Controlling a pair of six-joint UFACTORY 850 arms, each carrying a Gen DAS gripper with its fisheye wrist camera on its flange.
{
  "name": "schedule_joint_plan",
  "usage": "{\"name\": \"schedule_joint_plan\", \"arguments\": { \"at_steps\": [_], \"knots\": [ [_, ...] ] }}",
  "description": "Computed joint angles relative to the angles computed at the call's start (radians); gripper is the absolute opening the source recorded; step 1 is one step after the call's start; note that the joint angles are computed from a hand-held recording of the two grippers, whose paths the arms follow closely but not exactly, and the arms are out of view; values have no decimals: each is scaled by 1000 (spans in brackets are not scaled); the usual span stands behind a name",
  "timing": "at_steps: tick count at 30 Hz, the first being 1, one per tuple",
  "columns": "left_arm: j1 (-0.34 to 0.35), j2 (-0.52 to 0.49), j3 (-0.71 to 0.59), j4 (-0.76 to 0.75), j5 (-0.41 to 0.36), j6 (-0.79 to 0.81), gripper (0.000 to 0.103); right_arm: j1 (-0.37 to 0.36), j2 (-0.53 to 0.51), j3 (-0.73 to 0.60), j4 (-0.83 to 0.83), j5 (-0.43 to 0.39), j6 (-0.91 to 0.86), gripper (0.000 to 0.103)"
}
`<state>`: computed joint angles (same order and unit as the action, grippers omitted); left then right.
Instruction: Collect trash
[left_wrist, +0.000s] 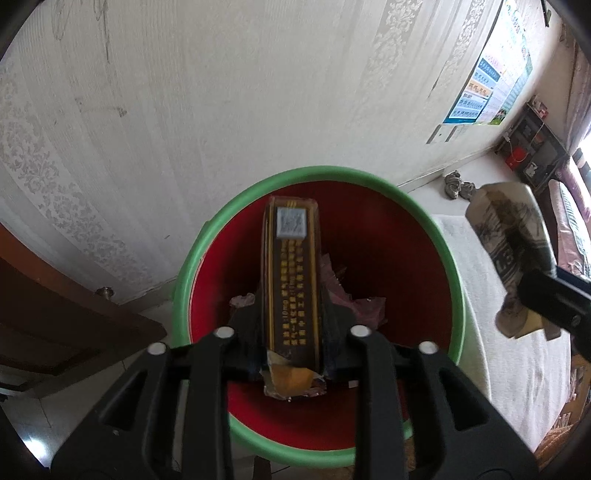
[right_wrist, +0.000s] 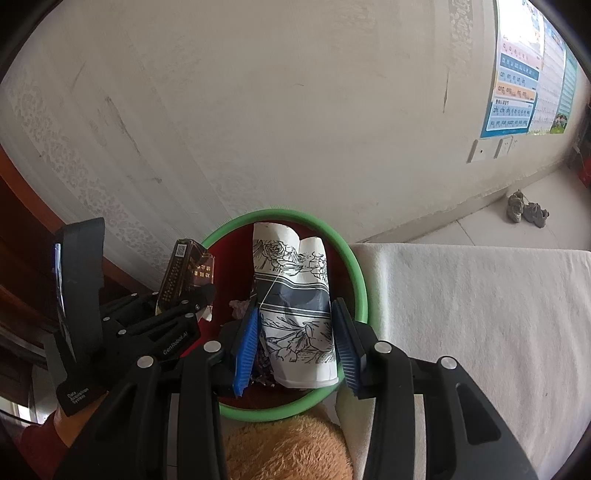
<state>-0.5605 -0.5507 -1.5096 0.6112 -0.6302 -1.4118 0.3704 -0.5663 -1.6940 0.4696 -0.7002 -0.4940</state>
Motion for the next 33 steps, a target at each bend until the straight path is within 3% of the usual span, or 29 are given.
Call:
{"name": "schedule_joint_plan", "arguments": {
  "at_steps": [1, 2, 8, 10, 12, 15, 17, 22, 26, 30, 33],
  "knots": [
    [-1, 2, 6, 7, 2, -13, 50, -1, 0, 0, 0, 2, 3, 44],
    [-3, 7, 13, 24, 5, -35, 53, -3, 1, 2, 9, 2, -1, 53],
    [-22, 16, 17, 55, -32, -60, 63, -27, 34, 44, 41, 26, -12, 58],
    [-44, 24, 10, 111, -57, -101, 68, -41, 78, 98, 46, 70, -9, 66],
    [-74, 28, -7, 188, -95, -155, 80, -59, 128, 152, 62, 116, -17, 71],
    [-118, 37, -38, 310, -125, -243, 85, -100, 224, 249, 101, 195, -48, 76],
    [-150, 29, -78, 382, -162, -282, 98, -123, 289, 312, 101, 269, -50, 90],
    [-229, -23, -227, 533, -249, -300, 98, -199, 452, 453, 187, 446, -132, 96],
    [-265, -64, -335, 536, -247, -261, 98, -247, 545, 530, 121, 576, -87, 96],
    [-293, -103, -425, 519, -246, -226, 98, -300, 590, 565, 124, 599, -90, 96],
    [-313, -132, -484, 502, -253, -196, 98, -343, 613, 586, 301, 581, -233, 96]
  ]
}}
